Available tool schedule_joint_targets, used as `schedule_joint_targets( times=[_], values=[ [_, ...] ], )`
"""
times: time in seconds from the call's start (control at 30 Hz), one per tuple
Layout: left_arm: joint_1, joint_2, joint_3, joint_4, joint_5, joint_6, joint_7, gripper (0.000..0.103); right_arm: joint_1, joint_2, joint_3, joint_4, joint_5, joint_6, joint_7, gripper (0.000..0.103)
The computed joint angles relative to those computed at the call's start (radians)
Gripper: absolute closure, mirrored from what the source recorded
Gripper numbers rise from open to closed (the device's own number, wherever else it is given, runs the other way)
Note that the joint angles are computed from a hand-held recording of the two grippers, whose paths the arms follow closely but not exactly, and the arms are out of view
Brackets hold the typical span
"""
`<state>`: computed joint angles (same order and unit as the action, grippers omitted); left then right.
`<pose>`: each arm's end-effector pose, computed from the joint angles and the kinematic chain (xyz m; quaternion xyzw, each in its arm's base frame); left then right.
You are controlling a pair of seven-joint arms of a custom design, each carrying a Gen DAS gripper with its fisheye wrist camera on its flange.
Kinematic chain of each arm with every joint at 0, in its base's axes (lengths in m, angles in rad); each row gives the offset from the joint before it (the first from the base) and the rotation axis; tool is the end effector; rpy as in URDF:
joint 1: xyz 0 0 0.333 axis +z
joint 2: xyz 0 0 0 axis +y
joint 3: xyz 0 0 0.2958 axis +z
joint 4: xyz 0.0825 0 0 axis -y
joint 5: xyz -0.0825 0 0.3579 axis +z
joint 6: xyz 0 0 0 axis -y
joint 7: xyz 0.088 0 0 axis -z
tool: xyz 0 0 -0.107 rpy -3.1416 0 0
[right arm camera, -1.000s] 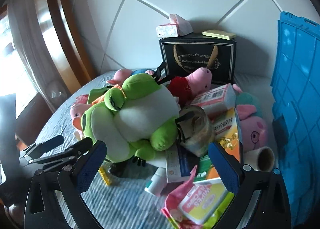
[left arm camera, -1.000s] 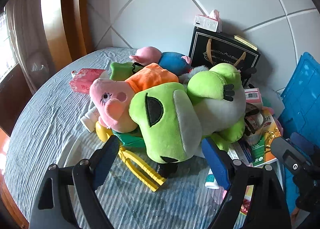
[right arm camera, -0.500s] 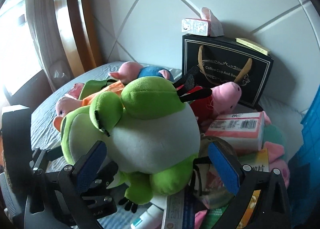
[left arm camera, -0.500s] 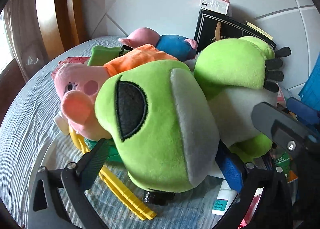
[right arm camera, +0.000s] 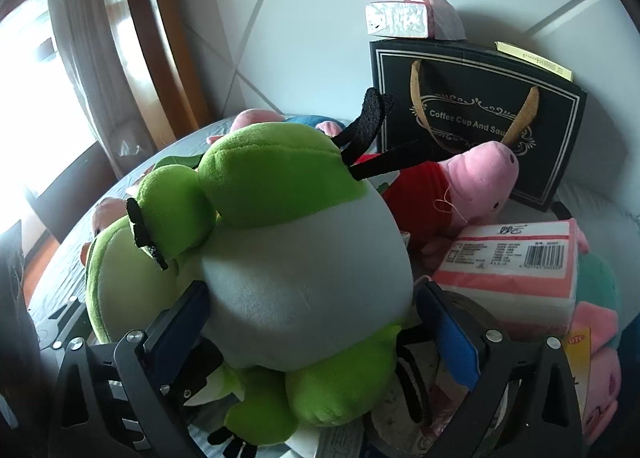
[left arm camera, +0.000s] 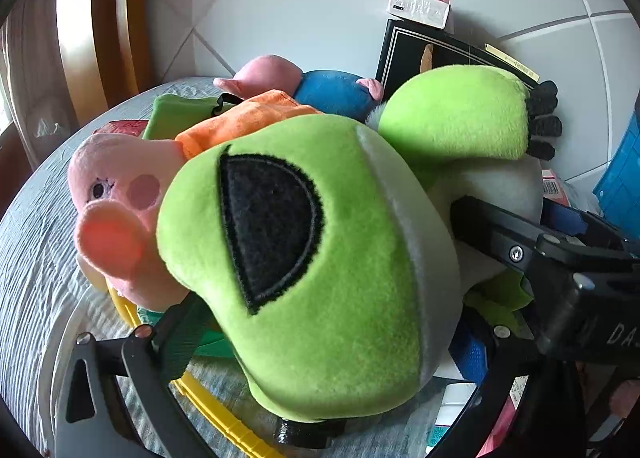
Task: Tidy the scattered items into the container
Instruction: 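Grasp the green frog plush with the left tool while the right tool grasps the other green frog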
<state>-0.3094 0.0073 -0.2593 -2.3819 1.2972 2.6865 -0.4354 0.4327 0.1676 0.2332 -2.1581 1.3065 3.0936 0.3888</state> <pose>0.3945 -0.2887 0.3310 -0.7536 0.5485 -0.2687 0.2430 0.4784 0.2704 0.3647 -0.7998 0.4521 -0.1141 0.3781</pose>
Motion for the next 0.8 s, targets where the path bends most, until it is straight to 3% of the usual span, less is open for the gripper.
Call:
schedule_joint_targets(
  times=[0.13,0.23,0.37,0.57,0.67,0.8],
  values=[
    [0.015,0.007,0.015,-0.001,0.050,0.060,-0.028,0.000,0.019,-0.007,-0.036,-0.017,-0.179,-0.030,0.167,0.000],
    [0.014,0.001,0.009,-0.002,0.054,0.049,-0.009,0.000,-0.005,-0.015,-0.001,-0.008,-0.102,-0.016,0.062,0.000],
    [0.005,0.015,0.003,0.016,0.041,0.010,0.017,0.000,-0.017,0.028,0.003,0.028,-0.064,-0.048,0.004,0.000],
    [-0.011,0.021,0.000,0.023,0.114,-0.024,-0.043,0.006,-0.011,0.028,0.025,0.023,0.037,0.014,-0.063,0.005],
    [-0.020,0.004,-0.007,0.012,0.131,-0.047,-0.061,0.012,-0.014,0.020,0.039,0.032,0.169,0.030,-0.181,0.009],
    [-0.027,-0.033,-0.018,-0.014,0.115,-0.065,-0.040,0.014,0.012,-0.019,0.013,0.017,0.327,0.009,-0.308,0.014]
  ],
)
